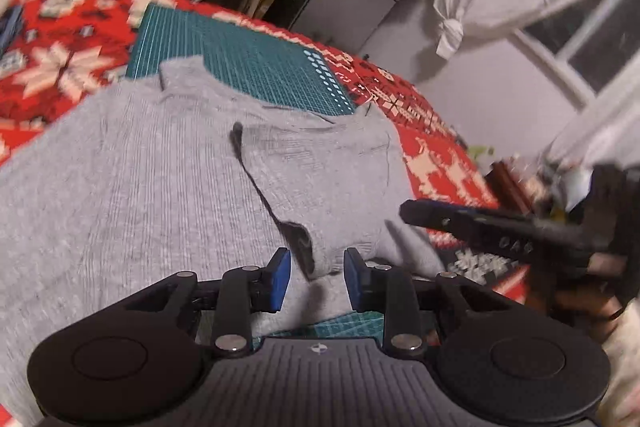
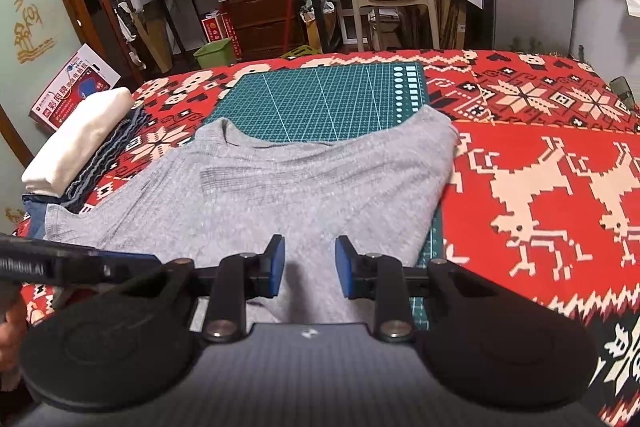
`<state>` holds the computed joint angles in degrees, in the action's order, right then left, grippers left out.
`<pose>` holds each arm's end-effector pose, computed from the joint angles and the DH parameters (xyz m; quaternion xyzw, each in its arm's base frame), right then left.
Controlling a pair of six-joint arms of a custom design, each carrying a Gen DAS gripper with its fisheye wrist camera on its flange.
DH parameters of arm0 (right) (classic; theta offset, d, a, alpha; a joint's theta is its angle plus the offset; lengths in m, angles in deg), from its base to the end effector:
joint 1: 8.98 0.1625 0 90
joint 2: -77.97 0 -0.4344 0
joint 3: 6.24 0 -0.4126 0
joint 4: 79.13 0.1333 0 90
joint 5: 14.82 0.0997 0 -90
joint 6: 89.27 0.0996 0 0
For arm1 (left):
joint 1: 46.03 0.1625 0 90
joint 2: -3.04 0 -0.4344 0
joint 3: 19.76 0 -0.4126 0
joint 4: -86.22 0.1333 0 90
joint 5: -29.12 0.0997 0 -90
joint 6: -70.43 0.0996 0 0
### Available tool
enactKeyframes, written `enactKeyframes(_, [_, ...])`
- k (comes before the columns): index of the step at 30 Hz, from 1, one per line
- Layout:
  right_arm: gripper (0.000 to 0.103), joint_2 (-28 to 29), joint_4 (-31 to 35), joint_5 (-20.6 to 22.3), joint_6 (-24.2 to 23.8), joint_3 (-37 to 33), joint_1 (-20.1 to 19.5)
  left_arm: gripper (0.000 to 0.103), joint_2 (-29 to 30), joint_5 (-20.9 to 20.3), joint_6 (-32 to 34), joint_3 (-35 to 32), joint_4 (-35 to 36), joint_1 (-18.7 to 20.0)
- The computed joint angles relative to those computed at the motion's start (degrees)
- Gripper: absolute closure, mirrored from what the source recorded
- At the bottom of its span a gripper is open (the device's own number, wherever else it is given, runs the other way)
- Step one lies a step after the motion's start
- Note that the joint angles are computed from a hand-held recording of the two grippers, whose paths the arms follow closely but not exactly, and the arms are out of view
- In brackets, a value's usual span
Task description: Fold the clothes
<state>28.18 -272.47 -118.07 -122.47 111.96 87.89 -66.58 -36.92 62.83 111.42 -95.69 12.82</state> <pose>0.1778 -0.5522 0.0882 0.2921 -0.9021 0.2652 0.1751 -0.0995 -0.5005 0.1787 0.1395 0.9353 -0.3080 0.1040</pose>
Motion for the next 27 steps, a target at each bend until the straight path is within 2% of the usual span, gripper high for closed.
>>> enactKeyframes(5, [0.073, -0.6, -0.7, 0.1, 0.3, 0.9, -0.2, 0.076, 3.1, 3.4, 5.9, -1.3, 1.4, -1.4])
enactKeyframes(8, [0.073, -0.9, -0.9, 0.2, 0.3, 1.3, -0.2, 0.077, 4.0, 2.7, 7.0, -1.4, 0.5, -1.3])
enactKeyframes(9, [0.073, -1.0, -1.0, 0.2, 0.3, 1.4, -0.2, 0.084, 4.2, 2.2, 7.0, -1.5, 0.3, -1.1])
enactKeyframes(10, [0.073, -1.1, -1.0, 0.2, 0.3, 1.6, -0.2, 0.098, 4.4, 2.4, 6.7, -1.6, 0.1, -1.1])
enactKeyframes(11, [0.073, -1.2, -1.0, 0.2, 0.4, 1.7, -0.3, 0.101, 4.7, 3.6, 6.3, -1.8, 0.2, -1.3])
enactKeyframes(13, [0.073, -1.3, -0.8, 0.3, 0.5, 1.8, -0.3, 0.101, 4.5, 5.2, 5.1, -1.8, 0.6, -1.8])
enactKeyframes(21, [0.073, -2.0, 0.8, 1.9, -0.4, 2.4, -0.6, 0.101, -1.3, 1.7, -1.5, -1.3, 7.1, -2.0])
enactKeyframes(25, [0.075, -0.9, 3.3, 1.1, -1.0, 1.4, -0.7, 0.101, -0.6, 3.1, -3.4, -1.6, 10.7, -1.8])
enactKeyframes(27, [0.077, 0.4, 3.4, -0.8, -2.2, 0.8, -0.4, 0.101, -0.2, 2.7, -4.1, -1.8, 10.9, -1.3])
